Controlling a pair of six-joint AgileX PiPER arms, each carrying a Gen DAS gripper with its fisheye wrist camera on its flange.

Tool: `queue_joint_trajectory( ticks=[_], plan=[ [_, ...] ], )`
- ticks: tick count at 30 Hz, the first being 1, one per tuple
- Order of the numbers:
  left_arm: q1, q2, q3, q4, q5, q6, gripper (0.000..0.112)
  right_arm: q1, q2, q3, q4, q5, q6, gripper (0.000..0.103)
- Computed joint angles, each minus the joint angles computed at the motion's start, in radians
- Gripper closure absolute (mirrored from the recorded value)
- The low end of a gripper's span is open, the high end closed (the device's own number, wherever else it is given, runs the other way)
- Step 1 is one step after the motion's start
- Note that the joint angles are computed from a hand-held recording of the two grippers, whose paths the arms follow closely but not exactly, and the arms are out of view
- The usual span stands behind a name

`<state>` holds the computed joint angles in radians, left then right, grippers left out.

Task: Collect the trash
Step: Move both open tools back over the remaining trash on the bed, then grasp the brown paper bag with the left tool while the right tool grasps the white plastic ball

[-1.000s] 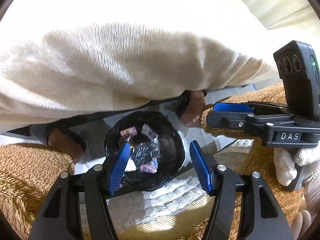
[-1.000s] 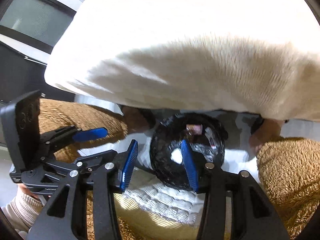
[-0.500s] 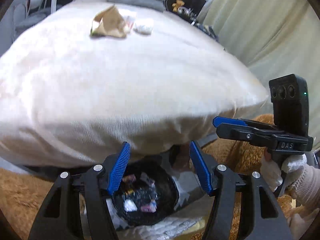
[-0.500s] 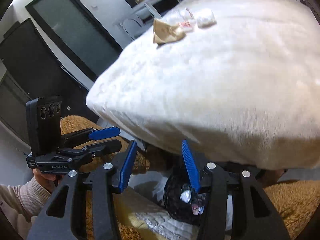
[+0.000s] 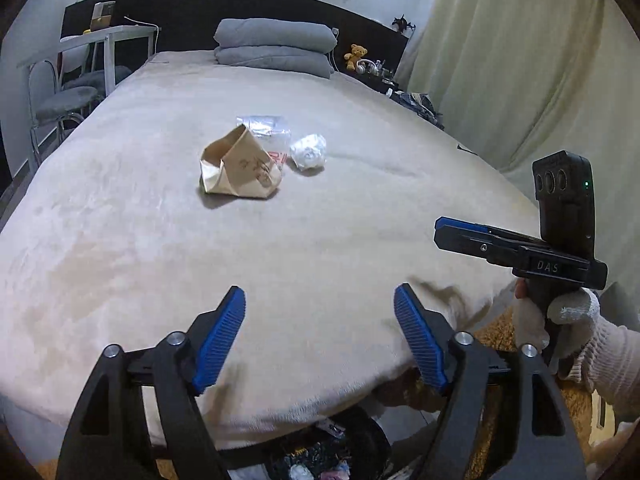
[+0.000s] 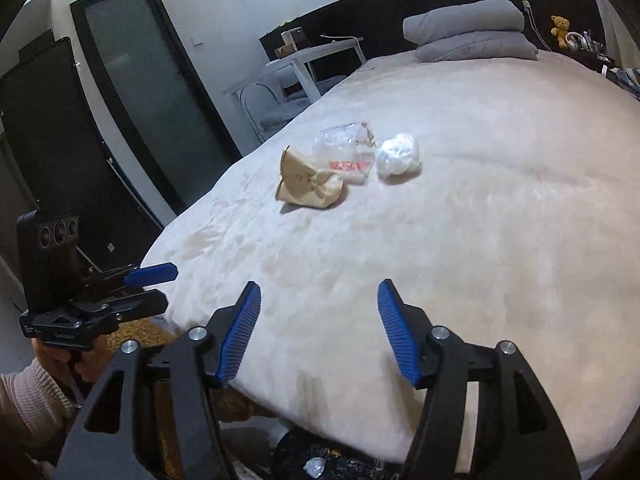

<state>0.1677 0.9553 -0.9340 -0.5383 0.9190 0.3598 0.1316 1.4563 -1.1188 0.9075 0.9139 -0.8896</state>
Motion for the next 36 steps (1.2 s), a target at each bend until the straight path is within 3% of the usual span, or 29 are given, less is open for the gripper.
queue_joint_trajectory(
  ticks=[5, 7, 11, 16, 24, 36],
  plan=[
    [-0.055, 0.151, -0.061, 0.082, -0.088, -0.048, 0.025, 0.024, 0.143, -0.153, -0.041, -0.043, 0.071, 0.022],
    [-0.047, 0.214, -0.090, 0.082, -0.120, -0.034, 0.015, 0.048, 0.191, -0.212, -0.066, -0.069, 0.077, 0.013],
    [-0.022, 0.342, -0.181, 0.072, -0.143, -0.025, 0.016, 0.089, 0.285, -0.320, -0.130, -0.115, 0.096, 0.013],
    [-0.056, 0.456, -0.268, 0.159, -0.199, -0.079, 0.016, 0.100, 0.430, -0.497, -0.176, -0.102, 0.157, 0.013],
    [-0.108, 0.618, -0.397, 0.332, -0.251, -0.211, 0.016, 0.103, 0.643, -0.795, -0.231, -0.018, 0.275, 0.013],
    [-0.156, 0.715, -0.470, 0.470, -0.270, -0.339, 0.015, 0.113, 0.880, -1.176, -0.286, 0.141, 0.397, 0.013]
  ],
)
